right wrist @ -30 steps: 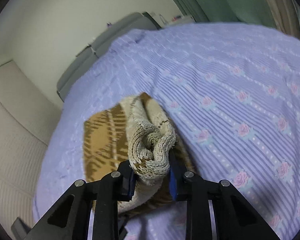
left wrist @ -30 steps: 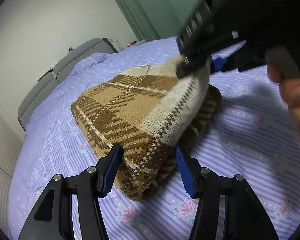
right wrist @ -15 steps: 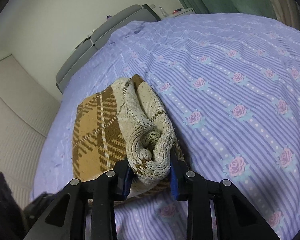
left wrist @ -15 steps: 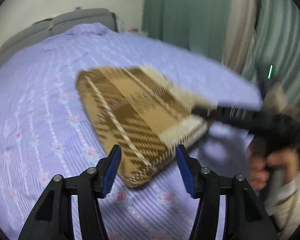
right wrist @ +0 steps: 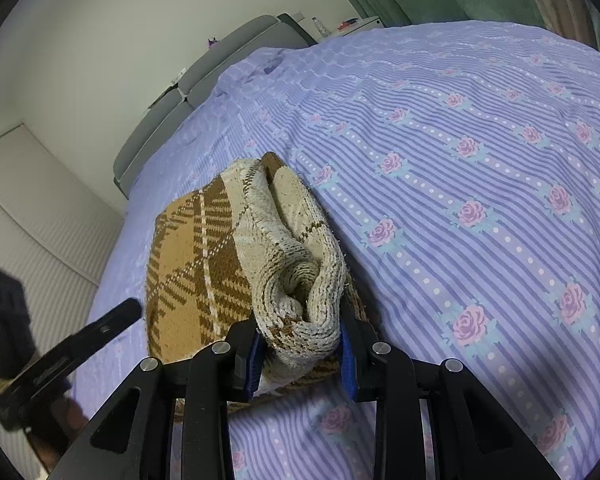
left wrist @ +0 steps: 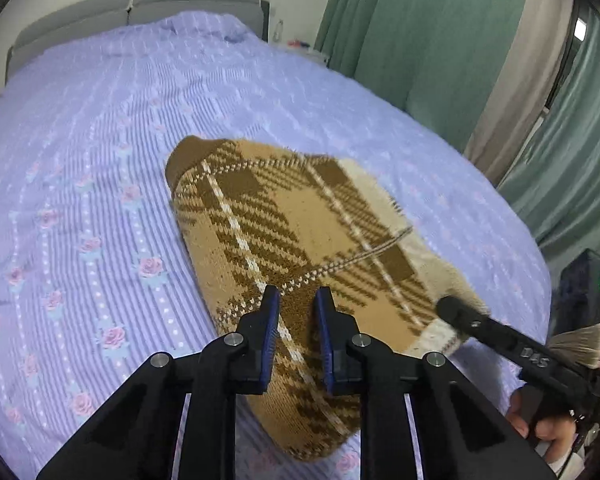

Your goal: Fold small clothes

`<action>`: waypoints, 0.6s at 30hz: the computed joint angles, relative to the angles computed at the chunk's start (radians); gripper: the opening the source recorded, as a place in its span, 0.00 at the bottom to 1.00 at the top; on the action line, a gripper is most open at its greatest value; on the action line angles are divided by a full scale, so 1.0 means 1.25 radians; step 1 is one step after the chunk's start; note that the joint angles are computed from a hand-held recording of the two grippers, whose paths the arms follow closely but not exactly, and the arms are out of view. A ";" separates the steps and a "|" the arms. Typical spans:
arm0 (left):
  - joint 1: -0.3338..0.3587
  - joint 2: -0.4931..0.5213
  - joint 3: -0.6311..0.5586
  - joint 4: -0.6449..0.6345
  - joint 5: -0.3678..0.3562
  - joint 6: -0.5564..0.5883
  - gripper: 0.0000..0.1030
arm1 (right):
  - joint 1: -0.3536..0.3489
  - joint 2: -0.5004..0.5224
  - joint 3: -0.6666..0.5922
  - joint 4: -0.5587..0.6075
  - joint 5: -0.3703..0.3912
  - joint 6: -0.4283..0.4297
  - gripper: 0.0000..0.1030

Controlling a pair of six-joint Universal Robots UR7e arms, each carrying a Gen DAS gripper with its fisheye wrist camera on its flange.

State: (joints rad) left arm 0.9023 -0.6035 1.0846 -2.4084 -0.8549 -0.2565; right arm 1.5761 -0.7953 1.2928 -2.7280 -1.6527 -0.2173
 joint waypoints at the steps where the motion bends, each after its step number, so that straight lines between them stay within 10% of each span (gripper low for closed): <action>1: 0.001 -0.001 0.001 0.007 -0.004 -0.007 0.19 | -0.002 -0.001 0.002 0.000 0.006 0.001 0.29; 13: 0.020 0.006 -0.005 0.014 -0.033 0.001 0.19 | -0.016 -0.028 0.067 -0.069 0.044 0.118 0.43; 15: 0.019 0.003 -0.004 0.017 -0.032 -0.002 0.19 | -0.002 -0.033 0.090 -0.112 -0.015 0.140 0.77; 18: 0.018 0.006 -0.006 0.016 -0.025 0.003 0.19 | 0.001 -0.035 0.126 -0.188 -0.059 0.186 0.82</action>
State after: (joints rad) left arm 0.9249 -0.5958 1.0767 -2.3880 -0.8863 -0.2528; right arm 1.5772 -0.8397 1.4499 -2.9634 -1.7261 0.0156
